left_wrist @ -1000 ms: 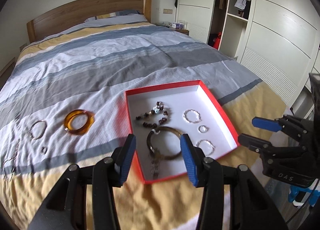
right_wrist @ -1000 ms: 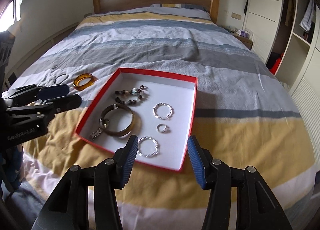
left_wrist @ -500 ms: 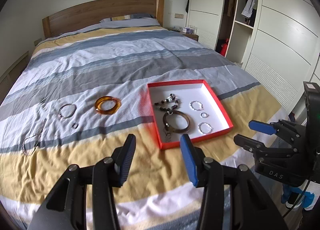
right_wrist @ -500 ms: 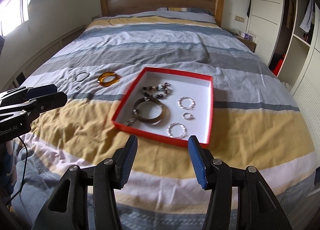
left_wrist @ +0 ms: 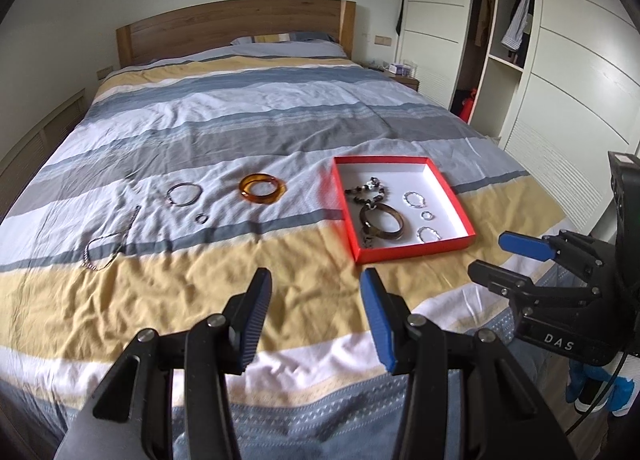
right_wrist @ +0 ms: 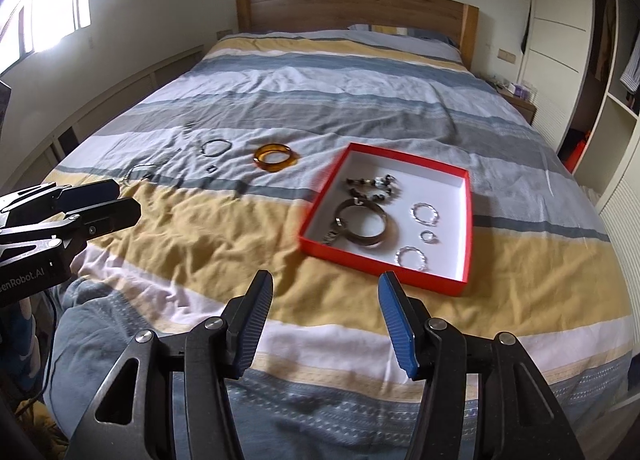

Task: Organize jewelry
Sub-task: 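Lift both tools out of the box and move back from it, then move the right tool toward the small silver ring while the left tool approaches the silver chain necklace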

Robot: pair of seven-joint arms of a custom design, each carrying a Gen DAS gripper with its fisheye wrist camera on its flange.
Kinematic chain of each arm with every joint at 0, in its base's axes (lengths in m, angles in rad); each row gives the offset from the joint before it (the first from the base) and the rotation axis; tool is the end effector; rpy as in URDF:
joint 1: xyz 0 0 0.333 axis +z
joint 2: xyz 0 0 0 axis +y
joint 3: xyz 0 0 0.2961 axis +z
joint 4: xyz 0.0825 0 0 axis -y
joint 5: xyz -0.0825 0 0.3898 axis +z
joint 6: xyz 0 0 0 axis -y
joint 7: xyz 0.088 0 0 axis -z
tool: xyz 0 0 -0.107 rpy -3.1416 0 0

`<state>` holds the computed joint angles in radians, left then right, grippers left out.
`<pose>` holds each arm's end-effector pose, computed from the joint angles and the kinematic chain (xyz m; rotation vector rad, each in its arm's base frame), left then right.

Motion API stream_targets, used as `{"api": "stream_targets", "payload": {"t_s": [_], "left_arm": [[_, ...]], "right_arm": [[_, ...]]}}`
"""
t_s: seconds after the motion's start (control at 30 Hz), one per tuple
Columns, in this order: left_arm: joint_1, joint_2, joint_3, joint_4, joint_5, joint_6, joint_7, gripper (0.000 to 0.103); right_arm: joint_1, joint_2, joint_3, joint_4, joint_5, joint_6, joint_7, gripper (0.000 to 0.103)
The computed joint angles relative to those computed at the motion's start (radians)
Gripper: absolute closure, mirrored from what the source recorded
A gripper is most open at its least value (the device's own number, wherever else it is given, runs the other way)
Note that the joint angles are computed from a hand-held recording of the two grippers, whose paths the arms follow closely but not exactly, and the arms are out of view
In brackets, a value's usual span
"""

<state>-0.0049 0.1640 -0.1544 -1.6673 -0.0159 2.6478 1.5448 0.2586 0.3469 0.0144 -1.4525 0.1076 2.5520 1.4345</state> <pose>0.6582 -0.0976 0.5830 -1.6747 1.8691 -0.8678 0.6884 0.1894 0.5574 -2.0073 1.4181 -0.5454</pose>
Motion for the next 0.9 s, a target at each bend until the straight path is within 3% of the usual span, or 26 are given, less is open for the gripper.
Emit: {"api": "stream_targets", "payload": {"t_s": [0.9], "left_arm": [[0.025, -0.187, 0.065, -0.238, -0.115, 0.108, 0.033, 0.059]], "right_arm": [[0.081, -0.048, 0.027, -0.014, -0.078, -0.043, -0.014, 0.048]]}}
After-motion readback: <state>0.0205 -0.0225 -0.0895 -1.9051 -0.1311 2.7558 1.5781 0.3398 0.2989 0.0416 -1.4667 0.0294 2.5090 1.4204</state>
